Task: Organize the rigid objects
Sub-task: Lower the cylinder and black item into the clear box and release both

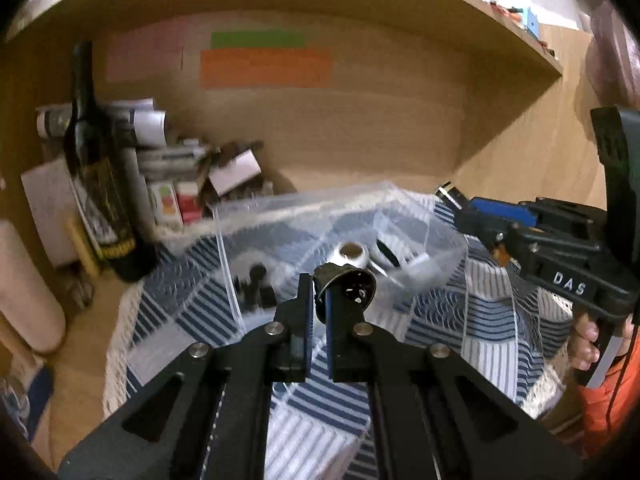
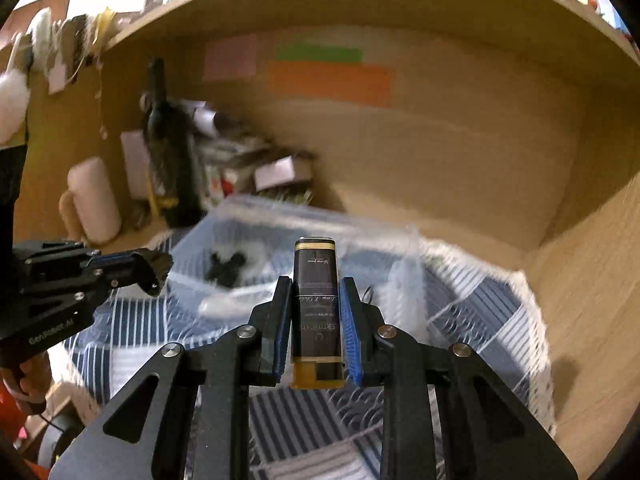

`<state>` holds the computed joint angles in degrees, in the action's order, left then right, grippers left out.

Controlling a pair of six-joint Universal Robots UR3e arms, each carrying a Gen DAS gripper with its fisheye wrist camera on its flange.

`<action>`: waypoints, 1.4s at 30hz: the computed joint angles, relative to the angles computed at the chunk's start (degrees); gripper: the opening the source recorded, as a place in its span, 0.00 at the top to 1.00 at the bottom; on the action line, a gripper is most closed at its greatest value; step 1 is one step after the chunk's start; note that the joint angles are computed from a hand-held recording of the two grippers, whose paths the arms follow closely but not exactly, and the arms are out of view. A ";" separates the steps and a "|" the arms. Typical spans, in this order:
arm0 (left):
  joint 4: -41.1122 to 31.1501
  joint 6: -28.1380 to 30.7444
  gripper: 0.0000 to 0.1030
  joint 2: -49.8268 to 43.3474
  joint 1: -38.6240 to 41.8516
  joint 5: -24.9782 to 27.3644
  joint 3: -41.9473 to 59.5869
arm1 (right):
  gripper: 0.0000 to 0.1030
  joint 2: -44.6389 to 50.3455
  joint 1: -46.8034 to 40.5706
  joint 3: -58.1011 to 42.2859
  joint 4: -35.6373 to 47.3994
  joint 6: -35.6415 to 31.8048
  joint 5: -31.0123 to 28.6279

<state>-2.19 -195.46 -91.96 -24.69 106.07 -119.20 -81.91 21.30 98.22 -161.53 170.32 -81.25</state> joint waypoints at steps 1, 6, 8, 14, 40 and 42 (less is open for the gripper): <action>-0.29 0.73 0.96 -0.74 0.41 0.36 1.35 | 0.79 0.86 -0.12 -1.15 -0.03 0.05 -0.03; -2.83 1.55 0.96 -3.32 3.51 -0.88 5.35 | 0.79 7.75 -0.36 -10.38 2.80 0.08 -0.50; -4.00 1.55 0.96 -3.92 5.46 -3.11 6.00 | 0.79 10.77 -0.22 -14.10 4.63 0.07 -0.77; -7.01 2.39 0.96 -7.98 9.11 -7.28 8.93 | 0.79 19.37 -0.21 -23.13 10.53 0.45 -0.68; -6.21 1.43 0.60 -4.41 6.00 -4.72 7.90 | 0.49 6.35 -1.67 -8.52 5.36 0.65 2.62; -5.20 1.20 0.53 -2.90 3.85 -1.81 7.04 | 0.41 3.21 -1.88 -4.97 2.75 1.12 3.16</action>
